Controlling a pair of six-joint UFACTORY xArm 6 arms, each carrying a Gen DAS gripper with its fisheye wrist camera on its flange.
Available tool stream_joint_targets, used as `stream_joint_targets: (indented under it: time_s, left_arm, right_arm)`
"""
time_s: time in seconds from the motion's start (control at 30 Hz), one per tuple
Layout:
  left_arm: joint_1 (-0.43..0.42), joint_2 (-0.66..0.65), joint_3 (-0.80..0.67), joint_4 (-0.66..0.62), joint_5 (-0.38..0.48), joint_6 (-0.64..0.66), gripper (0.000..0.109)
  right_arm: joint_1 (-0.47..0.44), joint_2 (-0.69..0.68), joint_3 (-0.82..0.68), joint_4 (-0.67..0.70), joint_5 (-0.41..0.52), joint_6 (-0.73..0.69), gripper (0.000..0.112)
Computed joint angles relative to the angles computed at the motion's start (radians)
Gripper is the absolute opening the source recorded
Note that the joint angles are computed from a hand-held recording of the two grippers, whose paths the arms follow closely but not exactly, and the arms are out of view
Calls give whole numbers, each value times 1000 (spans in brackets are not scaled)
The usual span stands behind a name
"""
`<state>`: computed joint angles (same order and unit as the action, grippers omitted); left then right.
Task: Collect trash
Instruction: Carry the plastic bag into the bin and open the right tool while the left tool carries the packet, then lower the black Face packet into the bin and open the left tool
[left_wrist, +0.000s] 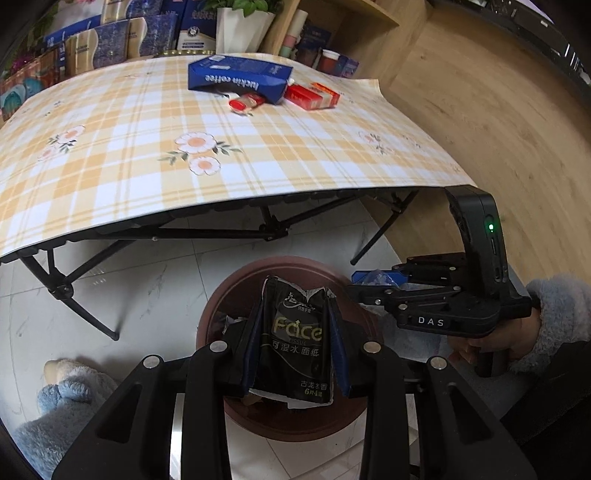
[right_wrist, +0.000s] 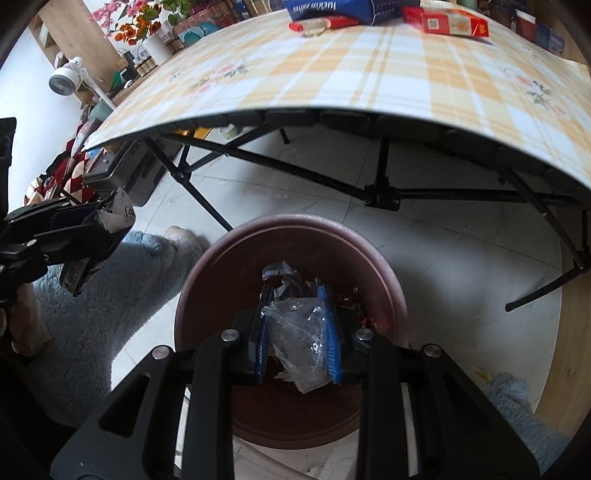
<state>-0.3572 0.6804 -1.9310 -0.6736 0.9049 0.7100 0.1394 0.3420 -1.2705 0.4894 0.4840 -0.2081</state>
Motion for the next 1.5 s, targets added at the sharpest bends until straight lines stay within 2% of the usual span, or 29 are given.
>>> stream_joint_targets:
  time_s: [0.3, 0.43, 0.5, 0.6, 0.97, 1.17, 1.4, 1.5]
  left_arm:
    - [-1, 32, -36, 38, 37, -38, 33]
    - [2, 42, -48, 44, 46, -51, 33]
    - [2, 47, -53, 47, 45, -54, 33]
    - [-1, 56, -65, 64, 53, -68, 33]
    - [-6, 139, -172, 142, 128, -154, 34]
    - [-5, 132, -159, 144, 128, -157, 35]
    - [-13, 109, -126, 149, 110, -126, 41]
    - [-16, 103, -116, 148, 97, -123, 53]
  right_arm:
    - [-10, 34, -28, -32, 52, 47, 29]
    - [-8, 24, -17, -44, 29, 59, 41]
    - [-7, 11, -1, -44, 0, 59, 55]
    - [-7, -8, 25, -52, -54, 72, 67]
    - [-27, -48, 83, -196, -140, 246, 90]
    - [-38, -71, 110, -314, -165, 356, 94]
    - [-36, -89, 122, -380, -165, 405, 95]
    - [-34, -90, 123, -396, -163, 415, 96]
